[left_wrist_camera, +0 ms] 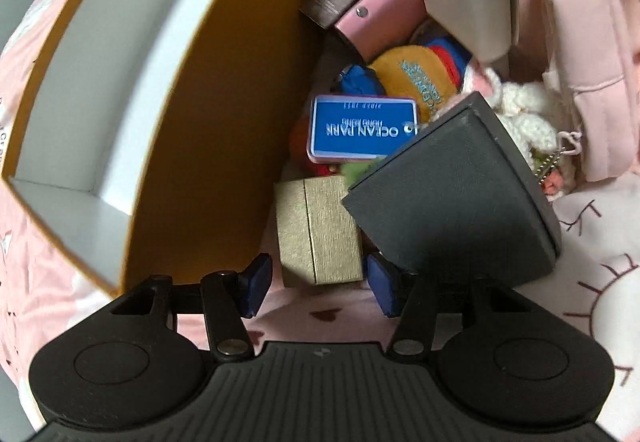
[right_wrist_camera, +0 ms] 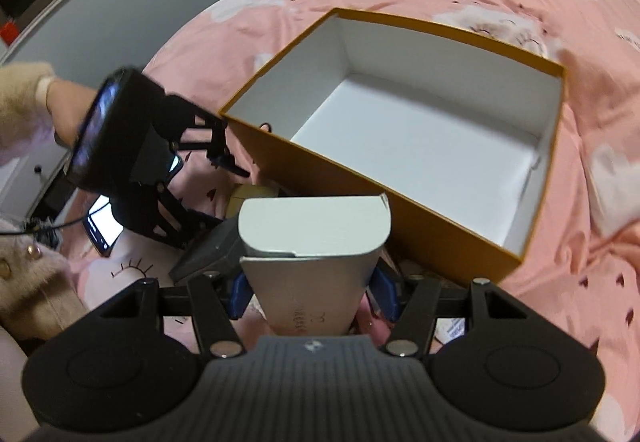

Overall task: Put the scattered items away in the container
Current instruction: 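Carry the gold box and white glasses case over the orange box with both grippers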

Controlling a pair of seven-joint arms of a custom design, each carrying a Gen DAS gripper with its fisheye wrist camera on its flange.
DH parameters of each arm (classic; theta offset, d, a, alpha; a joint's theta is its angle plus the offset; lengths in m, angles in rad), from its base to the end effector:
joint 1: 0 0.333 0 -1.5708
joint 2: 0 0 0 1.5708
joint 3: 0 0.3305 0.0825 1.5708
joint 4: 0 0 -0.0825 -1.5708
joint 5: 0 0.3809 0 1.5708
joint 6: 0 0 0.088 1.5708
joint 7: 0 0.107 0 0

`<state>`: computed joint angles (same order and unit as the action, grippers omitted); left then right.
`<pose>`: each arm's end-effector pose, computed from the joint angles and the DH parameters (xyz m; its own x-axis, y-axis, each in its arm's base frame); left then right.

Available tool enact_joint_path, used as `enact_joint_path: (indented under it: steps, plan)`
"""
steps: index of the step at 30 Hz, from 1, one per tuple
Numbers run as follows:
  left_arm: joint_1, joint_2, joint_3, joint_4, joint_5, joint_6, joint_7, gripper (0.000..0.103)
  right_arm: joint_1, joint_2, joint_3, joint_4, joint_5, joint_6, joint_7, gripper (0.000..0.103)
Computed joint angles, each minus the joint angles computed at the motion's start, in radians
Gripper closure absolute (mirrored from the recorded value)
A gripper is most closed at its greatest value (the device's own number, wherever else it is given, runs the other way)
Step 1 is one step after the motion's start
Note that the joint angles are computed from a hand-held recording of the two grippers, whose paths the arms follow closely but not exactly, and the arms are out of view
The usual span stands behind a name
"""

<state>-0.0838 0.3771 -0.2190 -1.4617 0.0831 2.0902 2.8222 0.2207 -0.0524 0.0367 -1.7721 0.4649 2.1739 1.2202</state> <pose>0.6745 -0.1805 0.5118 -0.9694 -0.0199 -0.2446 -0.0001 0.9967 -0.0806 0.5570 0.1649 0.6389 0.4711 -0.8350 -0.2844 -0.8126 -0.2854 -0.5083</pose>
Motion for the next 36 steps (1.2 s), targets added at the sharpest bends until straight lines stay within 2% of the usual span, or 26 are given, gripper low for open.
enact_joint_path:
  steps: [1, 8, 11, 14, 18, 20, 22, 23, 25, 28, 32, 36]
  plan:
    - [-0.006, 0.009, 0.002, 0.013, 0.006, -0.013, -0.014, 0.050, 0.003, 0.003, 0.003, -0.005, 0.001, 0.015, 0.008, 0.041]
    - [-0.009, 0.013, 0.003, 0.052, -0.019, -0.046, -0.113, 0.051, 0.006, 0.000, 0.003, -0.015, 0.019, 0.067, 0.036, 0.041]
    - [-0.001, -0.011, 0.000, 0.045, -0.045, -0.027, -0.145, 0.051, 0.008, -0.005, 0.002, -0.017, 0.035, 0.097, 0.031, 0.041]
    - [-0.001, -0.021, 0.001, 0.071, -0.062, -0.044, -0.196, 0.051, 0.012, -0.007, 0.008, -0.014, 0.016, 0.136, 0.039, 0.040]
    - [0.001, -0.049, -0.002, 0.086, -0.084, -0.053, -0.222, 0.051, 0.016, -0.012, 0.008, 0.000, 0.010, 0.162, 0.041, 0.041]
    - [-0.010, -0.026, -0.004, 0.158, -0.088, -0.071, -0.243, 0.051, 0.018, -0.012, 0.009, 0.011, 0.009, 0.173, 0.045, 0.041]
    - [0.021, -0.077, -0.009, 0.115, -0.139, -0.068, -0.223, 0.051, 0.017, -0.012, 0.007, 0.023, 0.007, 0.181, 0.055, 0.041]
    - [0.044, -0.120, -0.007, 0.067, -0.176, -0.064, -0.199, 0.051, 0.016, -0.009, 0.007, 0.033, 0.002, 0.185, 0.060, 0.041]
    - [0.052, -0.151, -0.003, 0.061, -0.223, -0.050, -0.187, 0.051, 0.014, -0.013, 0.006, 0.046, -0.014, 0.192, 0.072, 0.041]
    - [0.053, -0.193, 0.003, 0.011, -0.291, 0.018, -0.185, 0.052, 0.011, 0.008, 0.008, 0.085, -0.054, 0.213, 0.104, 0.041]
    - [0.049, -0.152, 0.008, 0.078, -0.323, 0.066, -0.211, 0.052, 0.005, 0.068, 0.005, 0.171, -0.104, 0.201, 0.161, 0.041]
    - [0.034, -0.111, -0.001, 0.111, -0.316, 0.132, -0.263, 0.052, 0.002, 0.173, 0.001, 0.303, -0.167, 0.115, 0.213, 0.041]
